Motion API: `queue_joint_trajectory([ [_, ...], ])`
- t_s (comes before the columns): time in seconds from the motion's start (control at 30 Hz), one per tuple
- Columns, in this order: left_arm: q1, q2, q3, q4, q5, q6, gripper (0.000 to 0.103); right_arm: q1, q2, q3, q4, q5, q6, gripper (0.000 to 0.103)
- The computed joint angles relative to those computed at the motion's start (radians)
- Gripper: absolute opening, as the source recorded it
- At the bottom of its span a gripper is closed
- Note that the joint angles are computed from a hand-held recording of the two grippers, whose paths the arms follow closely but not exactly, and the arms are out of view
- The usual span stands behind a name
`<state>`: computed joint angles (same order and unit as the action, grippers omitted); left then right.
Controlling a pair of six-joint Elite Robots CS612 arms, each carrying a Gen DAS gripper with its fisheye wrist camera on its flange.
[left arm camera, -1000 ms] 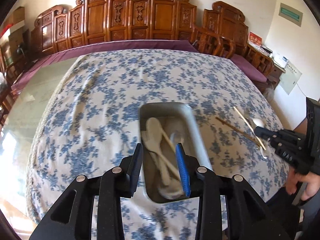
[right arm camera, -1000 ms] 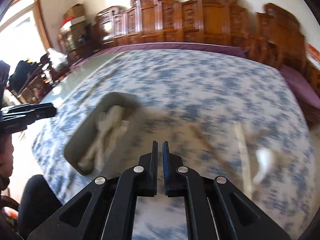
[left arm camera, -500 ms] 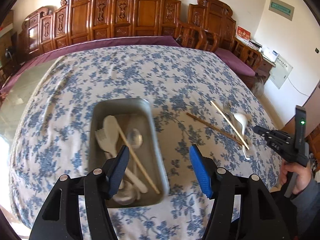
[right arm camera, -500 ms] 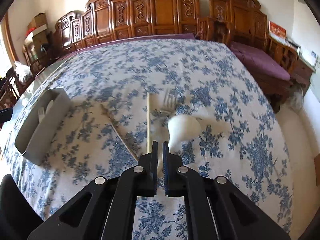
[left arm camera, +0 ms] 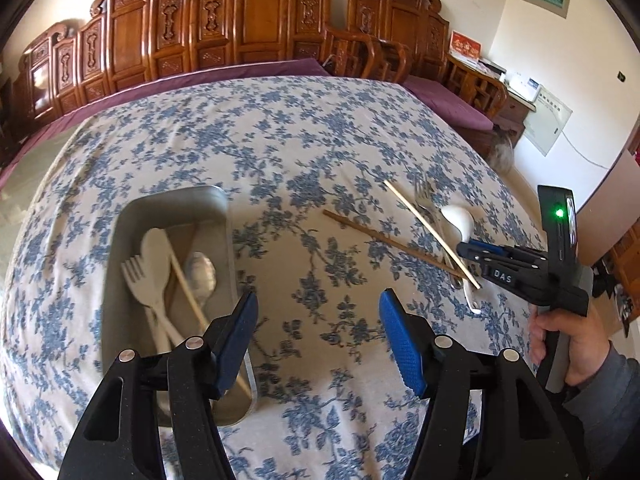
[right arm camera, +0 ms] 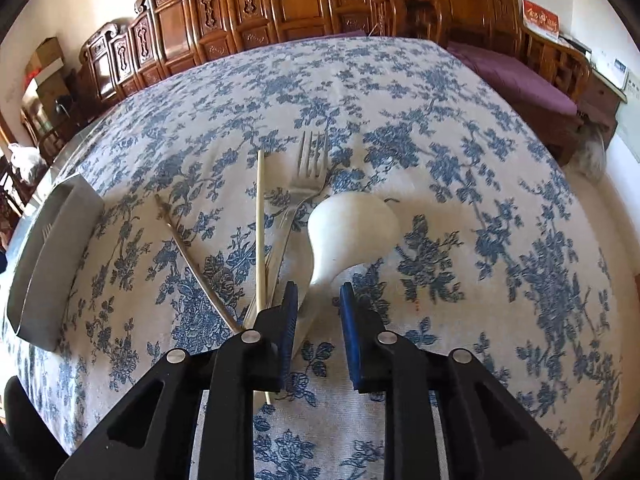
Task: Organize utensils
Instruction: 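Grasp the large white plastic spoon with the right gripper, then grasp a wooden chopstick with the left gripper while the right lifts the white spoon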
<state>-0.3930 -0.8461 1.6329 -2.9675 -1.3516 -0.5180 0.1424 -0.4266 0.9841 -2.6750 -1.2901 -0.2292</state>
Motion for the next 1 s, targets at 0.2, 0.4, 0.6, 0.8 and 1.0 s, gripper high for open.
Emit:
queue_joint_trajectory([
  [0.2,-0.003,0.043,-0.059,0.036,-0.021,0.0,0.06,-0.003,0.008,-0.019,0.015,0.004,0.005,0.012],
  [0.4,-0.003,0.088,-0.115,0.071,-0.037,-0.019,0.06,-0.021,0.0,0.0,-0.007,0.013,0.009,0.008],
  [0.6,-0.006,0.137,-0.194,0.109,-0.07,-0.03,0.06,-0.027,-0.007,0.014,-0.047,0.033,0.017,0.004],
  [0.8,-0.006,0.19,-0.289,0.169,-0.084,-0.042,0.06,-0.024,-0.004,0.01,-0.049,0.031,-0.008,0.004],
  [1.0,0.001,0.237,-0.368,0.223,-0.105,-0.089,0.06,-0.031,0.002,-0.003,-0.04,0.052,0.021,0.004],
])
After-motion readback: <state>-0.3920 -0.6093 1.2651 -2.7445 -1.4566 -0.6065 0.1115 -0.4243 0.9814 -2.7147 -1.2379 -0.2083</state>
